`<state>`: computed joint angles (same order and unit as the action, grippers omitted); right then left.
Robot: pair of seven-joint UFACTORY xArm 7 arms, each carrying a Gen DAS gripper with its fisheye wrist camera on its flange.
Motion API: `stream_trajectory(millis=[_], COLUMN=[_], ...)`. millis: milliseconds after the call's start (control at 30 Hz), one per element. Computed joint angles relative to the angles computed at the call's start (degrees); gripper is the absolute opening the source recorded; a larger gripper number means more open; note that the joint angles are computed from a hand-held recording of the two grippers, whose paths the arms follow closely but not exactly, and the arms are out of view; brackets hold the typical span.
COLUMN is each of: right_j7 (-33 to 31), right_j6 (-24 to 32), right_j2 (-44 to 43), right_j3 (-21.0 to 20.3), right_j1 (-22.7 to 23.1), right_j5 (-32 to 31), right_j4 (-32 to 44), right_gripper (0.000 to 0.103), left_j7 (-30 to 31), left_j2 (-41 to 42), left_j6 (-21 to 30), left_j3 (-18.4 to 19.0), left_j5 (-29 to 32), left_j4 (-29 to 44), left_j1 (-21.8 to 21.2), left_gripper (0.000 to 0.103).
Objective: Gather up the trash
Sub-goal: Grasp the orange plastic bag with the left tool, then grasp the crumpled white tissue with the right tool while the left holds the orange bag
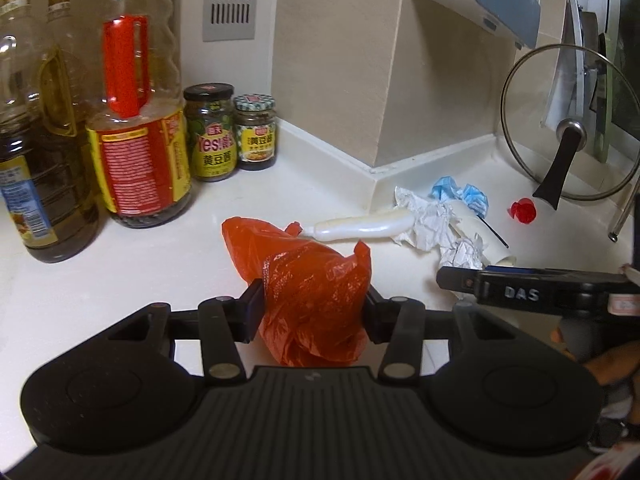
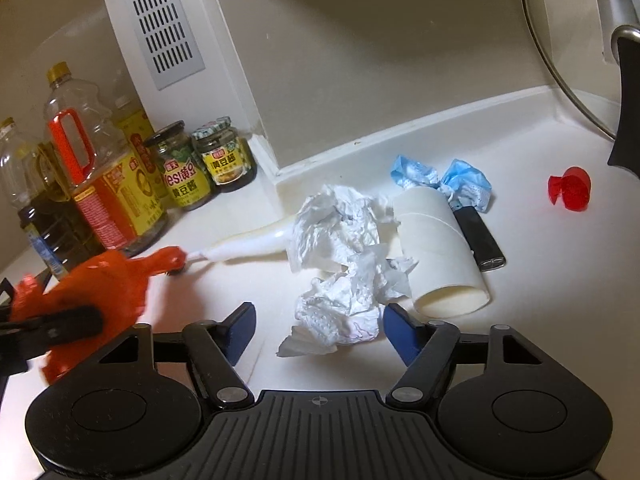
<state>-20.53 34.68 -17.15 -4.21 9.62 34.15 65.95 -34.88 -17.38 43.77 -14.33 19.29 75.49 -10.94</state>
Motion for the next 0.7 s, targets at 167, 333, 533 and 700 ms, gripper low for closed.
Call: stream_trajectory(millis=[167, 333, 533, 700], right_j7=[3.80, 3.47, 3.46, 3.82], right_j6=[-0.73, -3.15, -2.10, -0.70], right_j2=[0.70, -0.72, -4.34, -9.15], right_j3=[1.80, 1.30, 0.43, -0.09], right_j1=[-1.42, -0.75, 0.25, 1.32], right_j5=[-4.95, -5.41, -5.66, -5.76], right_j4=[-0.07, -1.92, -3.74, -6.08], right_gripper=[0.050, 0.026, 0.019, 0.019], left_j7=[0.34, 1.36, 4.43, 7.86], left_j2=[-2.66, -4.80, -7.15, -9.64], left_j6=[0.44, 0.42, -0.71, -1.65], left_j3=[0.53, 0.87, 1.50, 2.37], left_j5=[-1.02, -2.54, -5.53, -9.00], left_j4=[-1.90, -3.47, -5.33, -7.37], left_j1=[0.23, 0.75, 0.39, -0.43], left_gripper=[0.045, 0.045, 0.045, 0.045])
